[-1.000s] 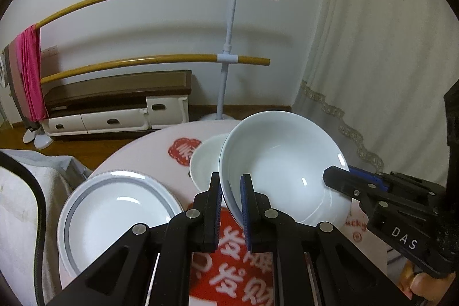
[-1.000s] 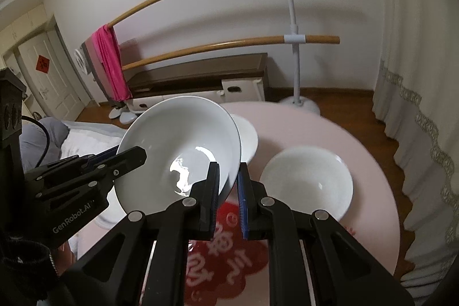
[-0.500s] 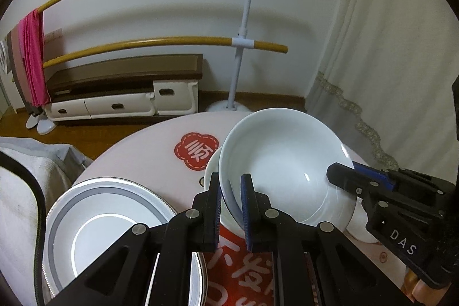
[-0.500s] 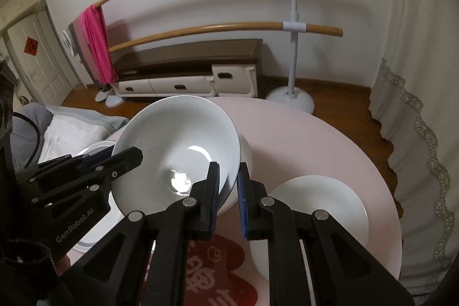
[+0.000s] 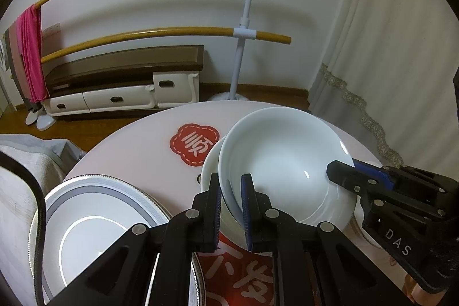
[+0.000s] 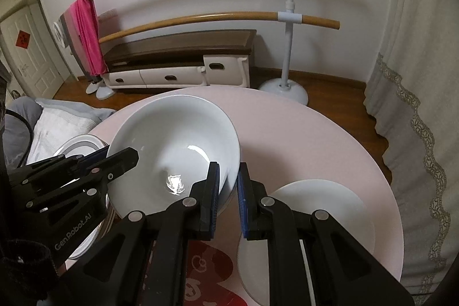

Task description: Organize plates and bowls

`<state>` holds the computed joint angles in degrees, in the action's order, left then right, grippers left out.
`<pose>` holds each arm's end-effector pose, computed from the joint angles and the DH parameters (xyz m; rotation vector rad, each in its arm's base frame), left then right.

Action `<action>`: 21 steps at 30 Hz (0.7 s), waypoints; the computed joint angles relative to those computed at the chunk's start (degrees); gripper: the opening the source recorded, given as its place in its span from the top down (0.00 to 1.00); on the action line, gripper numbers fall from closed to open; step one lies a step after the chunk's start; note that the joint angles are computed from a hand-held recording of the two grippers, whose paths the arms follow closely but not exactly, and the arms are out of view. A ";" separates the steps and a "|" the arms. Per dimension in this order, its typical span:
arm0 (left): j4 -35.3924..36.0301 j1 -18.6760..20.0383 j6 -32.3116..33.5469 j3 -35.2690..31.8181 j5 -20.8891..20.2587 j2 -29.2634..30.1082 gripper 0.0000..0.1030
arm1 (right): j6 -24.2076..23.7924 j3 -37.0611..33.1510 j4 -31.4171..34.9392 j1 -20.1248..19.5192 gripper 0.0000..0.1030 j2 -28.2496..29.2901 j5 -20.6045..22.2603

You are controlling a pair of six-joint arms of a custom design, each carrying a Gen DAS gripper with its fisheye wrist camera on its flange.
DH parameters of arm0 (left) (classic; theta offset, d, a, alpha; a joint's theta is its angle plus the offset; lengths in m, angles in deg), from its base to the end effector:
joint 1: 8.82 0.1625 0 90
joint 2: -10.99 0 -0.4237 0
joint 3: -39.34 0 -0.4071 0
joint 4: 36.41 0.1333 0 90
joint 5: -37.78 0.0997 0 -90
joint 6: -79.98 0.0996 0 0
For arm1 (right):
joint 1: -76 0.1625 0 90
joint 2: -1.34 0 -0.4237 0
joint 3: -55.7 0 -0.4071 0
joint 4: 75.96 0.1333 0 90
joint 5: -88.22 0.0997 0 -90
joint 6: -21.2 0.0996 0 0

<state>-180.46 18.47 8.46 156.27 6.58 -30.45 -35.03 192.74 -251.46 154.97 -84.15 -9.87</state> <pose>-0.3385 -0.4205 -0.0357 0.0659 2.2431 -0.9941 0.0359 -0.4392 0.2399 0.9627 -2.4612 0.5681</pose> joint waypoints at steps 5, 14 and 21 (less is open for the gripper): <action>-0.45 0.59 0.84 -0.62 -0.08 0.55 0.91 | -0.45 0.38 -2.22 0.21 0.88 1.06 -1.00; -1.97 0.81 1.84 -0.22 0.03 0.80 0.91 | -0.05 0.17 -4.31 0.73 0.88 2.69 -2.55; -2.53 0.91 2.00 0.36 0.02 0.42 0.90 | 0.87 -0.90 -3.08 0.89 0.85 3.57 -3.26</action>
<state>-182.99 19.38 10.46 156.63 6.60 -30.03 -34.16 191.84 -254.54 155.86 -80.58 -13.14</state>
